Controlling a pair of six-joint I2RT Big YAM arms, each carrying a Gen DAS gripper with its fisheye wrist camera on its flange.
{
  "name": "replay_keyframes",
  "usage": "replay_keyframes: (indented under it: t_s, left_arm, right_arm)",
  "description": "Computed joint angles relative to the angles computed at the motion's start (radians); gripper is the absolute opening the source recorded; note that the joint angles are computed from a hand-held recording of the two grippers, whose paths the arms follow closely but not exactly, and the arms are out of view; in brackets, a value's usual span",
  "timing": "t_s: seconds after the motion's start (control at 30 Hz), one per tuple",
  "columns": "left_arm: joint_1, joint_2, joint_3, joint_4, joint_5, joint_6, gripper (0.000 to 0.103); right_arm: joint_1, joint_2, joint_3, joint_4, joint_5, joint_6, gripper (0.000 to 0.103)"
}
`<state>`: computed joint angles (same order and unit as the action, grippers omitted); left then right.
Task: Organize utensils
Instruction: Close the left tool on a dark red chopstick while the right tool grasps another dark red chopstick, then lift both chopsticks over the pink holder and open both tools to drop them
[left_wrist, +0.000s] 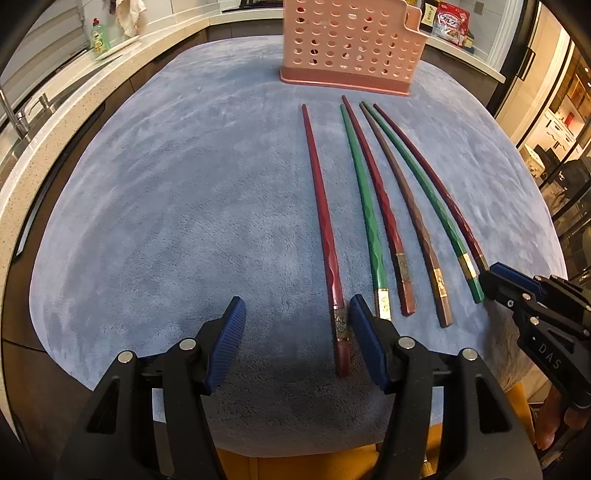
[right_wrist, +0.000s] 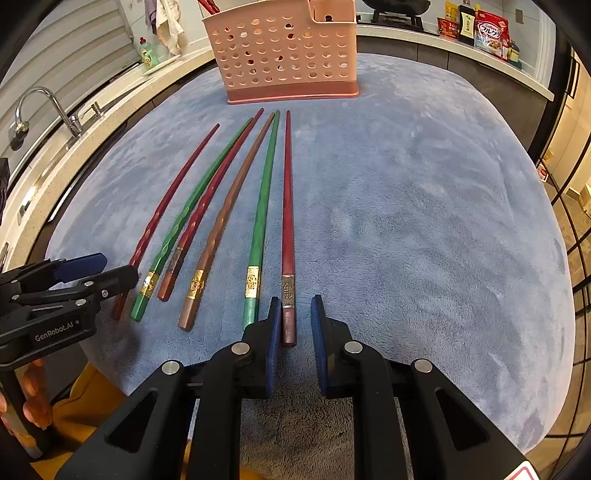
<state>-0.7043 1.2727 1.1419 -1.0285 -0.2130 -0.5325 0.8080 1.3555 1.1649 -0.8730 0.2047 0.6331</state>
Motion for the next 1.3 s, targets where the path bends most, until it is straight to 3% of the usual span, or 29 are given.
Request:
replay_keyframes:
  t_s: [0.3, 0.47, 0.53, 0.63, 0.93, 1.3]
  left_arm:
    - [-0.007, 0.0, -0.002, -0.01, 0.004, 0.012, 0.049]
    - [-0.006, -0.007, -0.006, -0.002, 0.016, 0.026, 0.029]
    - [-0.006, -0.008, -0.006, 0.005, 0.031, 0.035, 0.015]
    - [-0.01, -0.005, -0.002, 0.005, 0.035, 0.044, 0.008]
    - [-0.005, -0.014, 0.024, -0.003, 0.031, 0.049, 0.007]
    - [0.022, 0.022, 0.166, 0.005, -0.007, 0.085, 0.007]
  right_arm:
    - [0.001, 0.004, 0.004, -0.003, 0.0, 0.0, 0.015]
    - [-0.001, 0.004, 0.006, -0.004, 0.0, -0.001, 0.008]
    - [-0.001, 0.003, 0.004, -0.002, -0.003, 0.002, 0.008]
    - [0.001, 0.001, 0.003, -0.004, 0.001, 0.008, 0.008]
    - [-0.005, -0.032, 0.021, -0.002, 0.037, 0.001, 0.008]
    - [-0.051, -0.054, 0.132, 0.033, 0.112, -0.087, 0.007]
